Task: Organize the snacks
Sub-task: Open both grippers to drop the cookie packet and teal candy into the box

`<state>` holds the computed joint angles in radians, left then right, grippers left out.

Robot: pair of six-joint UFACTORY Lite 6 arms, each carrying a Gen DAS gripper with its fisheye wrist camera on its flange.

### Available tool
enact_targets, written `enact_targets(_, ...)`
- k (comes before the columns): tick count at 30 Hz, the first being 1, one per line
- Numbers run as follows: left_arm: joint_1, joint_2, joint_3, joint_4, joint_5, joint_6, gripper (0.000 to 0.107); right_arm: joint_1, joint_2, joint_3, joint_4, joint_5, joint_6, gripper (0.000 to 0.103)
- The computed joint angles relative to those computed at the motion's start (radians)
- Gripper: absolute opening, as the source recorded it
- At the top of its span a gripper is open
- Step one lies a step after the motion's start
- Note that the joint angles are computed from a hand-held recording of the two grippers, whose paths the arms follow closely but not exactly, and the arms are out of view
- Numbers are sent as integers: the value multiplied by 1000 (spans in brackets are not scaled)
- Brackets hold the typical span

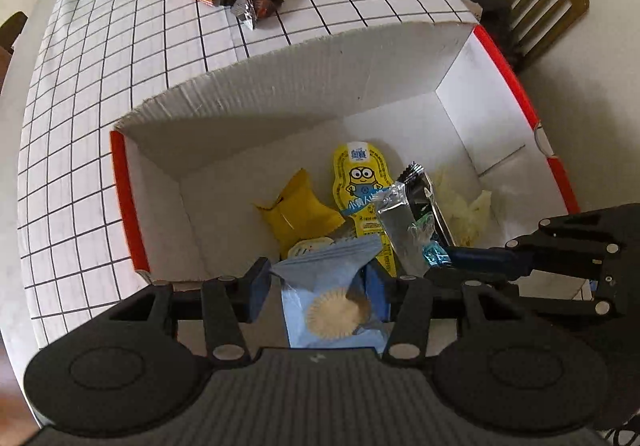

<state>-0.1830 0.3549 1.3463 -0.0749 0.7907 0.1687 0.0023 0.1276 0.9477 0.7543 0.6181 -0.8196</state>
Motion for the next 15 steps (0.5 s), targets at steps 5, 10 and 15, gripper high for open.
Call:
enact_targets(5, -12, 66, 51, 18, 41, -37, 50, 29, 9, -20, -13, -48, 34, 11)
enact_targets(10, -17, 122, 100, 27, 72, -58, 51, 45, 23, -30, -16, -71, 51, 11)
enact_targets(15, -19, 185, 164, 36, 115, -74, 52, 45, 35, -25, -6, -67, 58, 12)
